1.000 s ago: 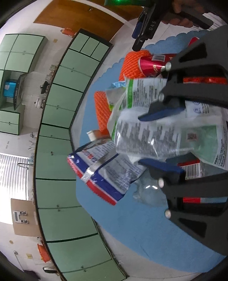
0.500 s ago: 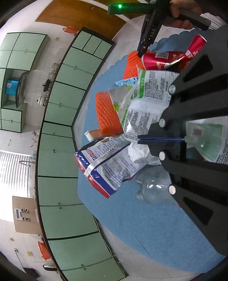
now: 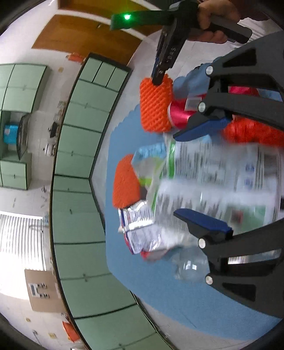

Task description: Collect trash

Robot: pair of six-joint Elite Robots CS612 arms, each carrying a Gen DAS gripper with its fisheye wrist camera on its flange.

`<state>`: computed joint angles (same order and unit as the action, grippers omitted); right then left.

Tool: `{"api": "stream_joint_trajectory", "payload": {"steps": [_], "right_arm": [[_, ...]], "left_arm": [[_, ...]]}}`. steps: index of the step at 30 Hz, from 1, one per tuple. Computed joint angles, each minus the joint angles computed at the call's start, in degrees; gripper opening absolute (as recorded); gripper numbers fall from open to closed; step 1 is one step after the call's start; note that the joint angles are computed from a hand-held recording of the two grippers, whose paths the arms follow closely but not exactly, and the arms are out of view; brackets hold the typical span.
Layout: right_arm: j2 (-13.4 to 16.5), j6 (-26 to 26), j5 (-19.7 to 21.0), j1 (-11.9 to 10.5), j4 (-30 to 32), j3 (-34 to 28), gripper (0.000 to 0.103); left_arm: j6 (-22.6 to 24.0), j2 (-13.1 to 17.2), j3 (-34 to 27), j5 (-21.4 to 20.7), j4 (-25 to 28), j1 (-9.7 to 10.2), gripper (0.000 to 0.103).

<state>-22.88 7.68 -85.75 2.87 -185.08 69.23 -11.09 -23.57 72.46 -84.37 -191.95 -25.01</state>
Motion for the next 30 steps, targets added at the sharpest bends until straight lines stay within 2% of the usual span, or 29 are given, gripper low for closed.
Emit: {"api": "stream_joint_trajectory", "payload": {"steps": [6,8,10,11,13,18,23,30], "right_arm": [[-0.62,-0.27,-0.43,-0.43,-0.82,1.35,0.019],[-0.62,-0.58,-0.46,-0.45,-1.26,1.57,0.019],[-0.6,-0.61,-0.36,-0.45,-1.37,1.63,0.019],[-0.59,-0.57,-0.23,-0.45,-1.36,1.65,0.019],[-0.55,-0.33,0.16,-0.52,-1.42,1.69,0.019],[-0.6,-0.06,1.03,-0.75,-2.06,2.18,0.019],[-1.5,-0.39,1.54,-0.82,-4.32,3.83,0.019],[-3.32,-0.3,1.98,-0.89,-9.46,6.43,0.019]], "left_arm": [[-0.33,0.88,-1.4,1.93,3.58,-1.34,0.061],[-1.89,1.16,-1.75,3.4,4.89,-1.61,0.056],[-3.34,1.35,-2.03,5.03,5.65,-1.77,0.044],[-3.84,1.44,-2.17,5.85,6.01,-1.82,0.042],[-4.32,1.4,-2.05,5.89,5.81,-1.68,0.026],[-5.37,0.91,-1.15,6.14,3.57,-1.71,0.004],[-5.49,-0.04,0.38,5.77,-0.54,-1.65,0.002],[-5.43,-1.65,3.2,6.68,-10.55,-1.83,0.001]]}}
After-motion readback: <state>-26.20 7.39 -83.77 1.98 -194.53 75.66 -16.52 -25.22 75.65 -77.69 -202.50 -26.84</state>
